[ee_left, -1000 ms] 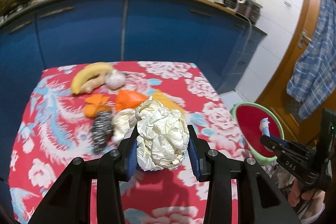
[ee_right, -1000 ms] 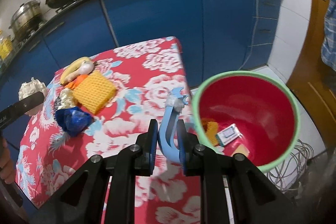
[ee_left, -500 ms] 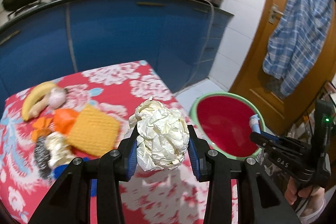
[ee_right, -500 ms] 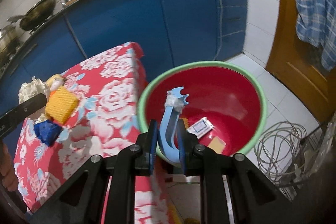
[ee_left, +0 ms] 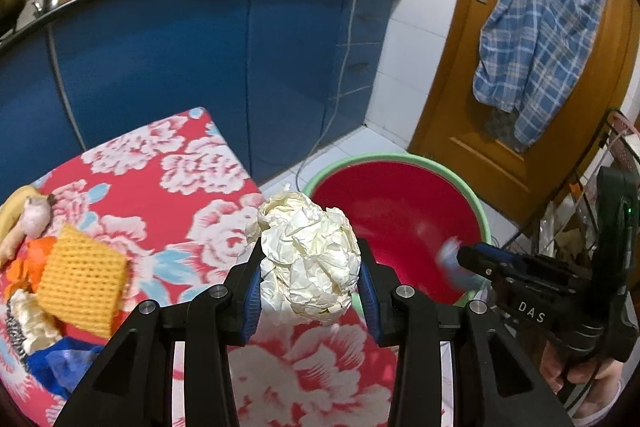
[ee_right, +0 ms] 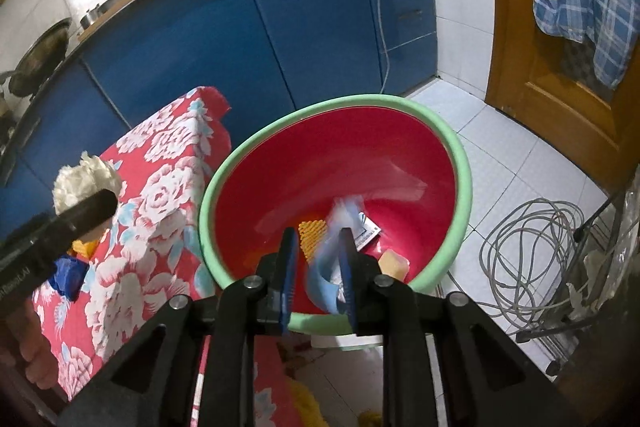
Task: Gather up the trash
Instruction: 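Carry the paper ball and blue piece over the red bucket and open both tools, then move both open tools back over the table items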
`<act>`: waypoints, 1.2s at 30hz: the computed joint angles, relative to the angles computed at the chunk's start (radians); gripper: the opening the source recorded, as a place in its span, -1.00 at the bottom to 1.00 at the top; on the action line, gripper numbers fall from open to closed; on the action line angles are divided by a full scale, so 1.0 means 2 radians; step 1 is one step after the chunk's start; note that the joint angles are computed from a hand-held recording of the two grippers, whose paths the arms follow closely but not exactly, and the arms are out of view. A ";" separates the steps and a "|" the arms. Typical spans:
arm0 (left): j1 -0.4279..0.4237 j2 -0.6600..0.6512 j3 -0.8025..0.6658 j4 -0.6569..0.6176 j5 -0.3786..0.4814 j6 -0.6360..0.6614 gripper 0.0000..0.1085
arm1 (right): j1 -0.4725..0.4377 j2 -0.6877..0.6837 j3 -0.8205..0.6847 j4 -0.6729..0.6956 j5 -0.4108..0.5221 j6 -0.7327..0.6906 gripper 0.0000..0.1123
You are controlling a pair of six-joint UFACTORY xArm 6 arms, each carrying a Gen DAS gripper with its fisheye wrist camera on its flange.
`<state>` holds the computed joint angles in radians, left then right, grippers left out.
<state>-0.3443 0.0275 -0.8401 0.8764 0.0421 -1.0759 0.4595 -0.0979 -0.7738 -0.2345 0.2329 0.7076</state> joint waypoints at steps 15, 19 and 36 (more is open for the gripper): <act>-0.038 0.075 -0.054 -0.132 0.006 0.120 -0.18 | -0.019 -0.031 0.034 -0.016 -0.006 0.027 -0.37; -0.048 0.090 -0.067 -0.180 0.011 0.163 0.00 | -0.023 -0.040 0.042 -0.021 -0.005 0.034 -0.37; -0.032 0.049 -0.029 -0.157 0.009 0.130 0.20 | -0.010 -0.073 0.058 -0.057 -0.001 0.073 -0.30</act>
